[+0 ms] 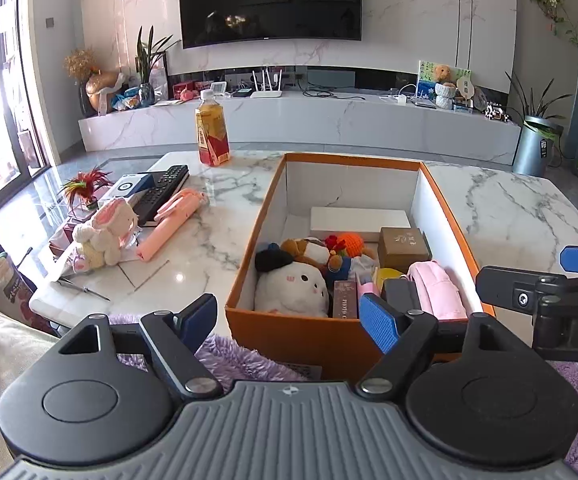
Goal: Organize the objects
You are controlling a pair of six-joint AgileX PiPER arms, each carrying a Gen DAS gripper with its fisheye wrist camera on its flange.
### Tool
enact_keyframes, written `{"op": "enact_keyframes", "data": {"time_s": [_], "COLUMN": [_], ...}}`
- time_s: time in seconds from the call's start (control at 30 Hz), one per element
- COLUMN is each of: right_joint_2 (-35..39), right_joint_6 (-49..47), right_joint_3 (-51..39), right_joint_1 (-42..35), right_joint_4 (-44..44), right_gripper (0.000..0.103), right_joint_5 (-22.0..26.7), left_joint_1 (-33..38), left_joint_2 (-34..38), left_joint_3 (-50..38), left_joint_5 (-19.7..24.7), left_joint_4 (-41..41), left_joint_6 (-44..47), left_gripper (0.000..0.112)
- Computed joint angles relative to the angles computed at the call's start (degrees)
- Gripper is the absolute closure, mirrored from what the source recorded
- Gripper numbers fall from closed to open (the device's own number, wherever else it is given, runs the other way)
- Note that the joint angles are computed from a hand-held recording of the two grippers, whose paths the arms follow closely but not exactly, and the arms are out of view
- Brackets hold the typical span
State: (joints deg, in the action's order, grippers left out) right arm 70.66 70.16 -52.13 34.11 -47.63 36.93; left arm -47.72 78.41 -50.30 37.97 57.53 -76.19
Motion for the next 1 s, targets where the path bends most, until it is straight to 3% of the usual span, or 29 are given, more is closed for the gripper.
{"op": "enact_keyframes", "data": {"time_s": [0.37, 1.0], "right_joint_2": [-0.1, 0.1], "right_joint_6": [1.6, -0.4], "right_joint_3": [0.6, 0.7], "right_joint_1": [0.0, -0.5], "right_joint_4": [-1.4, 0.6], "right_gripper": [0.003, 0.003], "right_joint_5": [0.0, -0.7], "left_joint_1": [-1.9, -1.4], "left_joint_2": [0.0, -0.7], "left_joint_3": [-0.5, 0.1], "left_joint_5": [2.1, 1.2], "left_joint_4": [-0.3, -1.2], "left_joint_6": [0.1, 1.9], "left_gripper": [0.020, 0.020]}}
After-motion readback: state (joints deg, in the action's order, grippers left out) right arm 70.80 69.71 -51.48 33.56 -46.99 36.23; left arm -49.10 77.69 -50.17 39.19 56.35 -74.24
